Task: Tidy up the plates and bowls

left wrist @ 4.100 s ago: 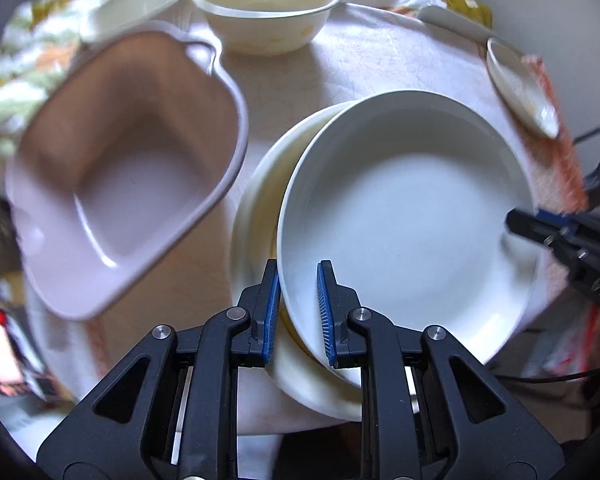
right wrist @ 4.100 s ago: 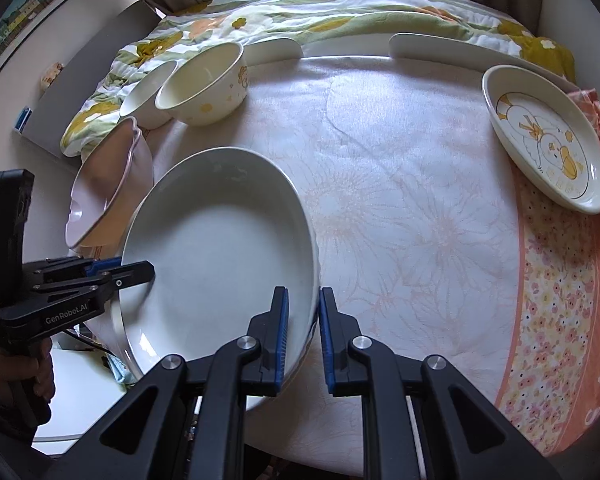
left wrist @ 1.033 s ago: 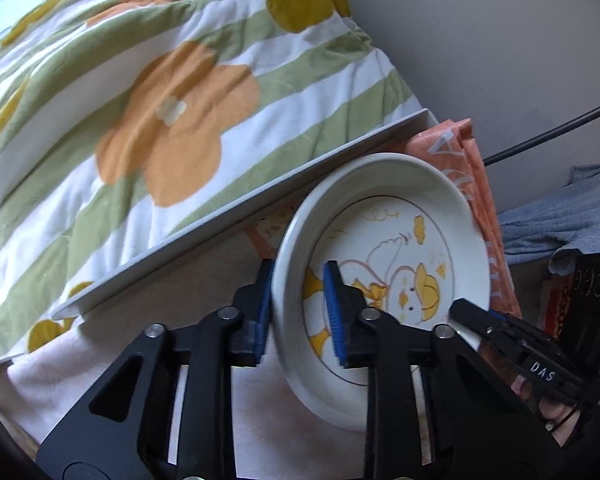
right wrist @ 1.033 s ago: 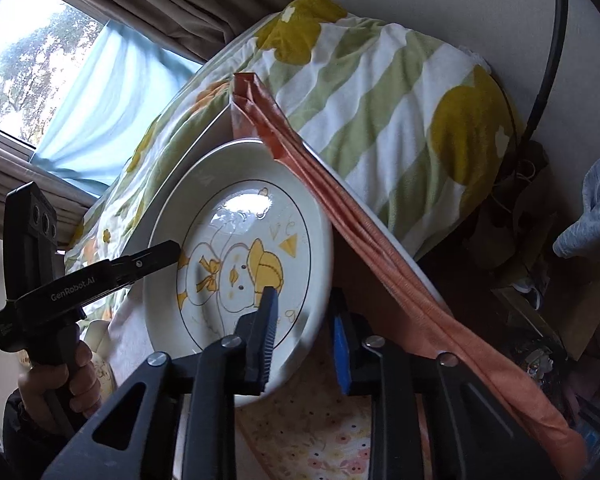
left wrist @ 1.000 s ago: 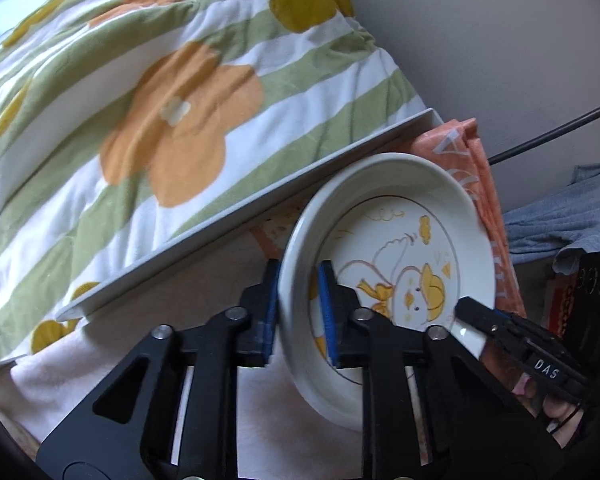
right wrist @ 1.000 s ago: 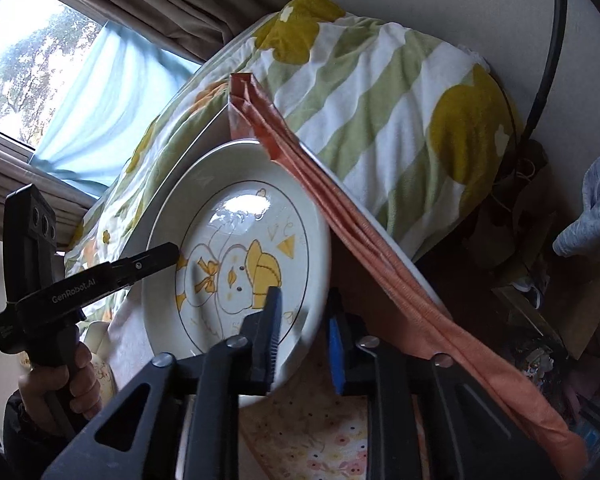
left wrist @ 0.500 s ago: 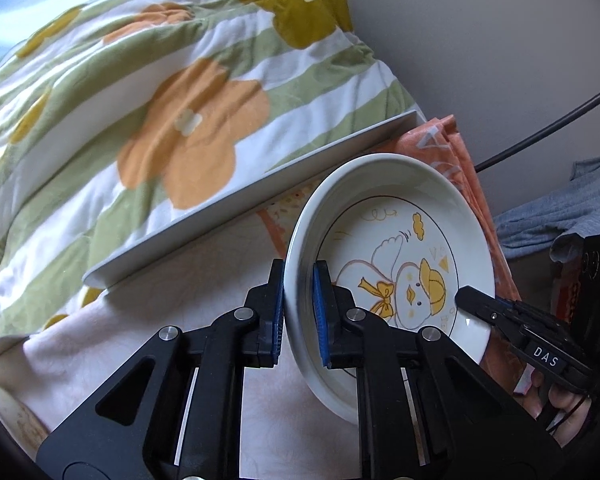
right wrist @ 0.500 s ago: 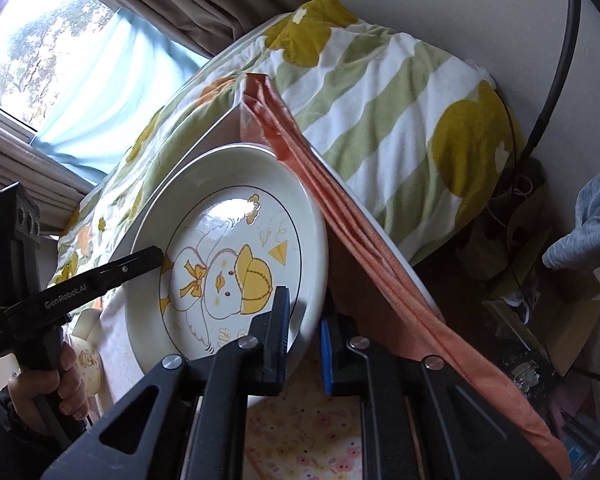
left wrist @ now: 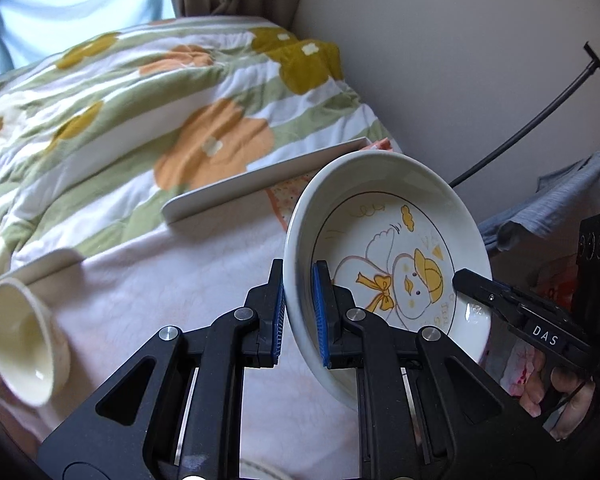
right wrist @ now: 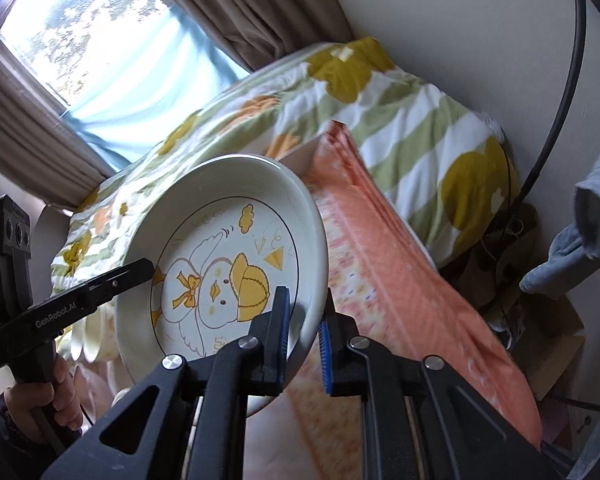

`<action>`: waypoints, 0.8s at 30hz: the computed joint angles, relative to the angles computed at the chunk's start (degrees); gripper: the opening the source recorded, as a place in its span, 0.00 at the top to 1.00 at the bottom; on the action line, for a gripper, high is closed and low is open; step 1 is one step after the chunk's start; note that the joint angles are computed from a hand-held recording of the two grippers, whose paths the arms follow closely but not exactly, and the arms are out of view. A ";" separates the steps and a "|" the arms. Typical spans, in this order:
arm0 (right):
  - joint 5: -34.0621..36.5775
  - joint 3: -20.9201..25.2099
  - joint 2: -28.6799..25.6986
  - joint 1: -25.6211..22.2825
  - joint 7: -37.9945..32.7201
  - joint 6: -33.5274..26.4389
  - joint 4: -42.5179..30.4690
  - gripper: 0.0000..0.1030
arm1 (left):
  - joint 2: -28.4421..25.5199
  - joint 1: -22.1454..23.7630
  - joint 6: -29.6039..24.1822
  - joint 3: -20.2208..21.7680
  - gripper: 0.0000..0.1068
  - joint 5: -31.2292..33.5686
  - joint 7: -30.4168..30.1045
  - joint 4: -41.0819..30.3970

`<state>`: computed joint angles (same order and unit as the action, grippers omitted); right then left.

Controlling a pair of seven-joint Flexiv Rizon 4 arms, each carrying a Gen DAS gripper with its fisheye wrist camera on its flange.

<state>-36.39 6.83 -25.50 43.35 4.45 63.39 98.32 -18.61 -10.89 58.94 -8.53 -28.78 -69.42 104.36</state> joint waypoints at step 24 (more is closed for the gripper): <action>3.53 6.76 -6.87 8.74 -12.50 -2.87 -11.51 0.88 | 35.19 1.13 7.25 10.93 0.89 2.87 -12.42 39.01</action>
